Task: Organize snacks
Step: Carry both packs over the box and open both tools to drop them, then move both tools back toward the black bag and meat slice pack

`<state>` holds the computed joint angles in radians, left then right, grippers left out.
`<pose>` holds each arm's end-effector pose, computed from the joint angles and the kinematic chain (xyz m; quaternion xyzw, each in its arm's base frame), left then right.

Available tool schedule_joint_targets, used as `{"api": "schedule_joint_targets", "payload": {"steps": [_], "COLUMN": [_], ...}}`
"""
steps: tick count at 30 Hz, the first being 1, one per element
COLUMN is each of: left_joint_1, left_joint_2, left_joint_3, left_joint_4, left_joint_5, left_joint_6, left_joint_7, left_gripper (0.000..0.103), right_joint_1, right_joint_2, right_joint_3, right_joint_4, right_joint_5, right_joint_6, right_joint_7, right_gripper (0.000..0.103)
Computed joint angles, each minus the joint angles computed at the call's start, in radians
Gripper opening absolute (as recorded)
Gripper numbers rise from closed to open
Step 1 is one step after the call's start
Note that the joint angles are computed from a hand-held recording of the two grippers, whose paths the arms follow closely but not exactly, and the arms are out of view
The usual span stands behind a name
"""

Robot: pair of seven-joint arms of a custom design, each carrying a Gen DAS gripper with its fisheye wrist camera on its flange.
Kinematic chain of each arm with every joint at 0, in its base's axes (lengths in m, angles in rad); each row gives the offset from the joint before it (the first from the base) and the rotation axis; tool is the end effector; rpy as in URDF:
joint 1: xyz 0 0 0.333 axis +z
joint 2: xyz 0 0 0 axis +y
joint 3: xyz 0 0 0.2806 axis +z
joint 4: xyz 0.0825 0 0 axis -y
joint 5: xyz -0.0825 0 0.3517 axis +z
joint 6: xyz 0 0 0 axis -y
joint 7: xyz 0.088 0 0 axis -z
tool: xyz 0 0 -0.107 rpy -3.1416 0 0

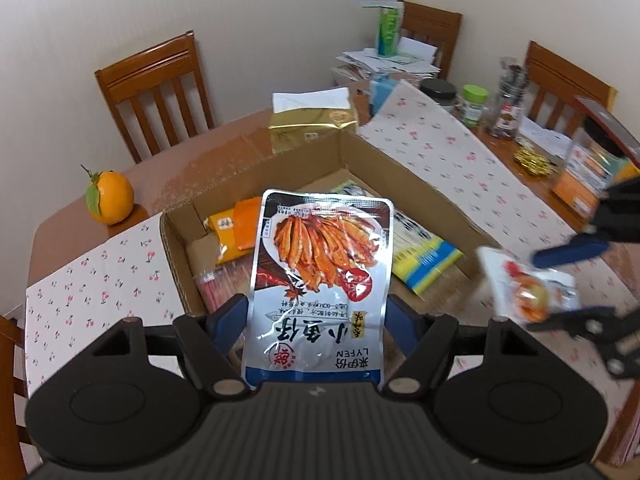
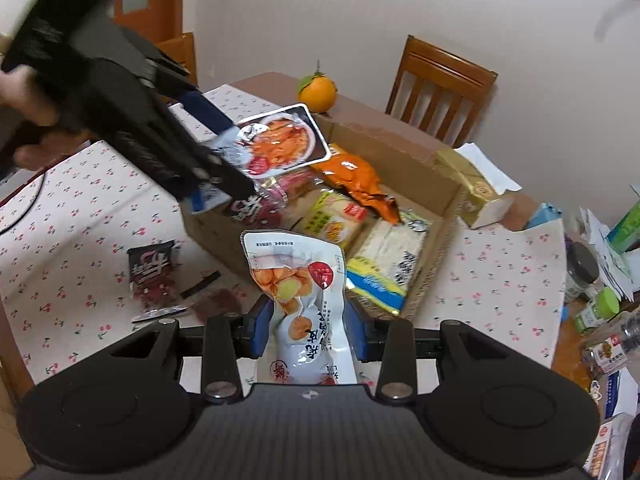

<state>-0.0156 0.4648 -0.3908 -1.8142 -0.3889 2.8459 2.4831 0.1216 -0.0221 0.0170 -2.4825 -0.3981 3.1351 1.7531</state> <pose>0.6140 -0.2119 0.3509 -0.3160 0.8886 -0.2985 0.1463 0.4827 0.1015 0.3612 -0.7741 0.5394 -0.2440 0.2240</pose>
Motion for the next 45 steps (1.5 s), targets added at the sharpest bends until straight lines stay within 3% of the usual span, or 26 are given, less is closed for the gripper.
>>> {"api": "schedule_joint_targets", "payload": {"steps": [4,7,10,14,24,34,37,39,41,45], "left_joint_1": [-0.047,-0.044,-0.024,0.061,0.273,0.361,0.371,0.353,0.335,0.316], "left_joint_2": [0.053,0.054,0.036,-0.031,-0.178,-0.246,-0.261,-0.268,-0.268,-0.271], "left_joint_3": [0.049,0.051,0.036,-0.043,-0.259,-0.307,-0.311,-0.289,-0.268,-0.248], "left_joint_4": [0.059,0.041,0.006,-0.099,-0.338,-0.445,-0.461,-0.467,-0.465,-0.463], "left_joint_5": [0.052,0.065,0.073,0.003,-0.226,-0.238,-0.27,-0.289,-0.31,-0.371], "left_joint_6": [-0.002,0.034,0.069,0.133,0.329,0.356,0.352,0.348,0.344,0.331], "left_joint_7": [-0.096,-0.14,-0.16,-0.133,-0.045,-0.058,-0.031,-0.019,0.003,0.068], "left_gripper": [0.078,0.095,0.095,0.095,0.099,0.099,0.099,0.099,0.099,0.099], "right_joint_1": [-0.008,-0.005,-0.003,-0.001,0.03,0.108,0.152,0.168,0.191,0.185], "right_joint_2": [0.002,0.009,0.028,0.061,0.235,0.468,0.518,0.531,0.519,0.449], "right_joint_3": [-0.007,-0.011,-0.017,-0.01,-0.047,-0.153,-0.211,-0.232,-0.259,-0.241], "right_joint_4": [0.008,0.017,0.037,0.079,0.313,0.624,0.688,0.703,0.679,0.588], "right_joint_5": [0.005,0.047,0.08,0.194,0.282,0.228,0.179,0.145,0.104,0.078], "right_joint_6": [0.005,0.007,0.011,0.014,-0.048,-0.157,-0.182,-0.182,-0.151,-0.084], "right_joint_7": [-0.01,-0.05,-0.082,-0.165,-0.16,-0.032,0.045,0.079,0.119,0.13], "right_gripper": [0.044,0.044,0.044,0.044,0.044,0.045,0.05,0.061,0.082,0.093]}}
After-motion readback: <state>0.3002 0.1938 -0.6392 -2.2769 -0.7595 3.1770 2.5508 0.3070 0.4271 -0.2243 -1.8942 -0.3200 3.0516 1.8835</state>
